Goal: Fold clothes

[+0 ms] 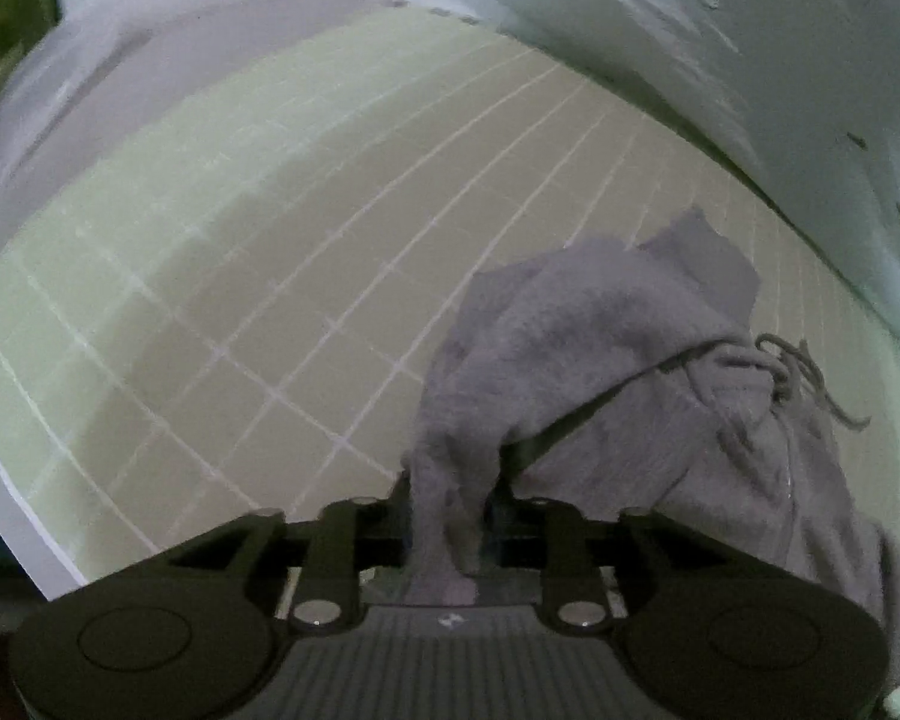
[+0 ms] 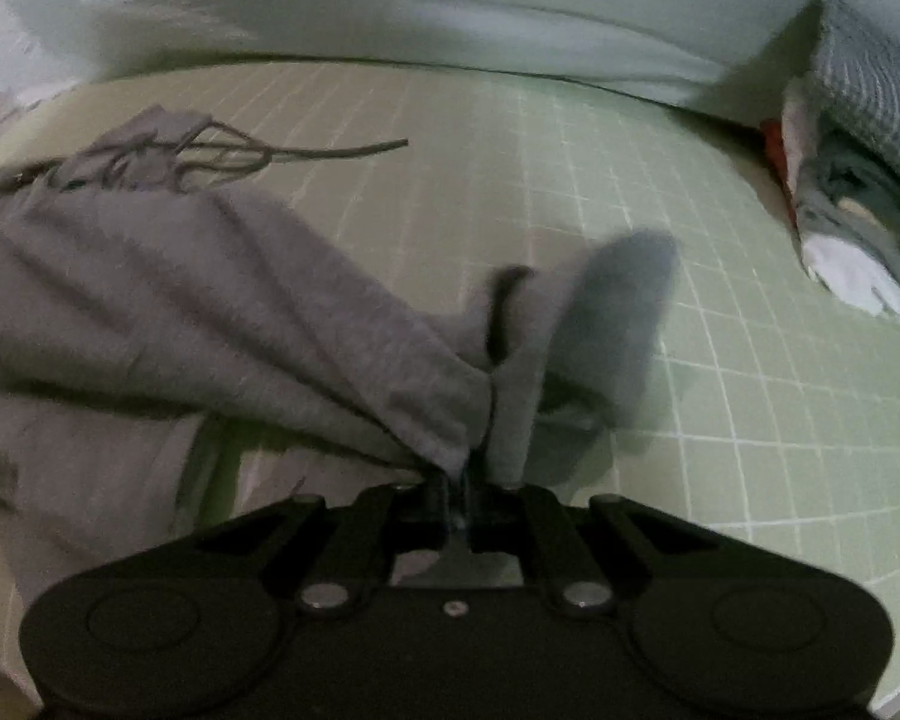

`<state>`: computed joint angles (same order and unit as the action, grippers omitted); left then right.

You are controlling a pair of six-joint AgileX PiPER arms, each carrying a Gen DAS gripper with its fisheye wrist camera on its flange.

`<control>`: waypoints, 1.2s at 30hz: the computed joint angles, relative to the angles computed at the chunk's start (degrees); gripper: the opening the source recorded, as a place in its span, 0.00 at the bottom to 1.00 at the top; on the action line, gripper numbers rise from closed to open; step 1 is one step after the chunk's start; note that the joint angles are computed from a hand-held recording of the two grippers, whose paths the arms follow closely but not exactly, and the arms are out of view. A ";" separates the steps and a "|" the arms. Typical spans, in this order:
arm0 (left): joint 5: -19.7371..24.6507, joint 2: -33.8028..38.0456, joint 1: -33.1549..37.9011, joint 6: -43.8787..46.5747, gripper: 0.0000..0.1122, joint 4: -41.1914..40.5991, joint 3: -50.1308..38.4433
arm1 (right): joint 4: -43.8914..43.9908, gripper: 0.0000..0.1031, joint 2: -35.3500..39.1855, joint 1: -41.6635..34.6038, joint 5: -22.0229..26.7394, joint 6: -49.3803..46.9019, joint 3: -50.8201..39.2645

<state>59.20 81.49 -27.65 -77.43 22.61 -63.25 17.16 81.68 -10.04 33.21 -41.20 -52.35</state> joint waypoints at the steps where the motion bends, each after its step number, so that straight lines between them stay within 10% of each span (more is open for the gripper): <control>1: 0.93 0.30 -0.27 1.25 0.30 0.60 -1.00 | -0.53 0.07 -0.15 0.18 0.49 0.99 -0.47; 6: 0.34 0.09 0.94 7.27 0.62 3.79 -3.83 | 4.94 0.35 0.76 -1.75 4.23 2.96 -5.60; 17: -4.87 9.76 9.01 26.83 0.73 -3.43 -14.38 | 3.19 0.60 3.16 2.94 1.42 14.22 -11.35; 20: -8.50 11.59 12.16 30.82 0.64 -8.96 -13.55 | 0.85 0.66 3.72 4.27 -0.67 17.50 -11.90; 24: -12.08 11.62 14.98 30.57 0.16 -11.78 -11.55 | -0.52 0.66 6.28 5.72 -2.30 21.75 -13.99; 27: -13.57 8.74 17.80 25.93 0.12 -9.91 -8.86 | -2.68 0.66 9.71 7.44 -3.00 24.66 -17.25; 33: 1.28 1.24 18.67 3.59 0.14 11.39 -6.12 | -3.48 0.66 12.73 10.12 -0.22 21.77 -22.23; 36: 6.17 0.63 22.21 2.94 0.28 8.07 -5.02 | -2.45 0.66 14.41 11.07 1.79 19.61 -23.28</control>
<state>65.37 82.11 -5.44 -74.50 30.68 -68.28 14.71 96.10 1.03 35.01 -21.58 -75.64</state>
